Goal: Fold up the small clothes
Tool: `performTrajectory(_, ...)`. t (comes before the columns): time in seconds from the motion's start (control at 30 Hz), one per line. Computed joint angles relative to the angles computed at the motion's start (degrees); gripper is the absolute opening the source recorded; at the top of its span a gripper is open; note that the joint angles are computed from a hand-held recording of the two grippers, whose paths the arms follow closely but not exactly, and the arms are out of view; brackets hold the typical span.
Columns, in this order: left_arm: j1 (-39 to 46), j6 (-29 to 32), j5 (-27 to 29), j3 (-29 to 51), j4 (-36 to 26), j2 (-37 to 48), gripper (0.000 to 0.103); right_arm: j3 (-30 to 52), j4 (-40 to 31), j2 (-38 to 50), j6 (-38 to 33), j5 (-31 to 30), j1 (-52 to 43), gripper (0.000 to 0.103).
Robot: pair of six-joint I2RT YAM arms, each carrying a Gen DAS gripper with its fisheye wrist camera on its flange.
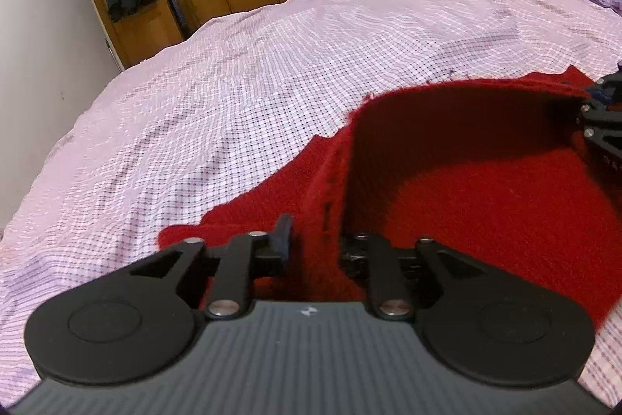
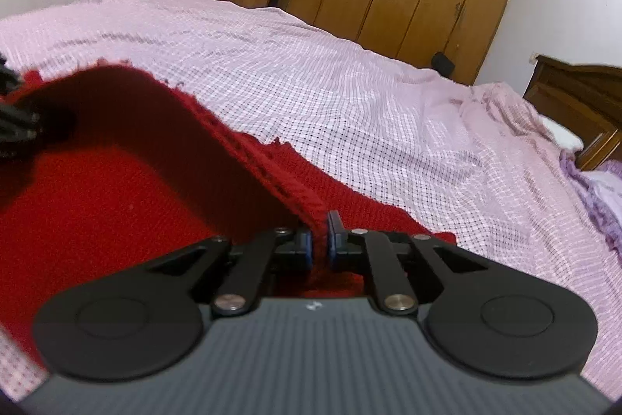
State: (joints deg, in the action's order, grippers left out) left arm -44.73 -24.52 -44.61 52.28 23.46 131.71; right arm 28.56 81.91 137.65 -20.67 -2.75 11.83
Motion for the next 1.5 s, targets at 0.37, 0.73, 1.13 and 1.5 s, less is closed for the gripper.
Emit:
performTrajectory(0.37,-7.2,-9.5,-2.2,-15.8,0.9,-13.4,0.065,-9.5,2.6,-8.0,0.2,-15.9,-11.5,0.056)
performTrajectory(0.73,-13.2,-15.1,-4.1,-19.8,-6.6,-17.8,0.071,-8.7,-5.2,-11.5,-8.1,-25.2,-22.4,0.064)
performTrajectory(1.13,-15.4,-15.3,-4.0,-19.4,-9.7,-15.7,0.071,-3.0,-7.9,-6.1,-17.5,-22.3,-20.2,0.064)
performTrajectory(1.5,-18.3,-21.8,-8.6,-20.0,-19.1,-19.3,0.071,-0.2,-9.7,-5.0,-21.4,-20.9,-17.0,0.021)
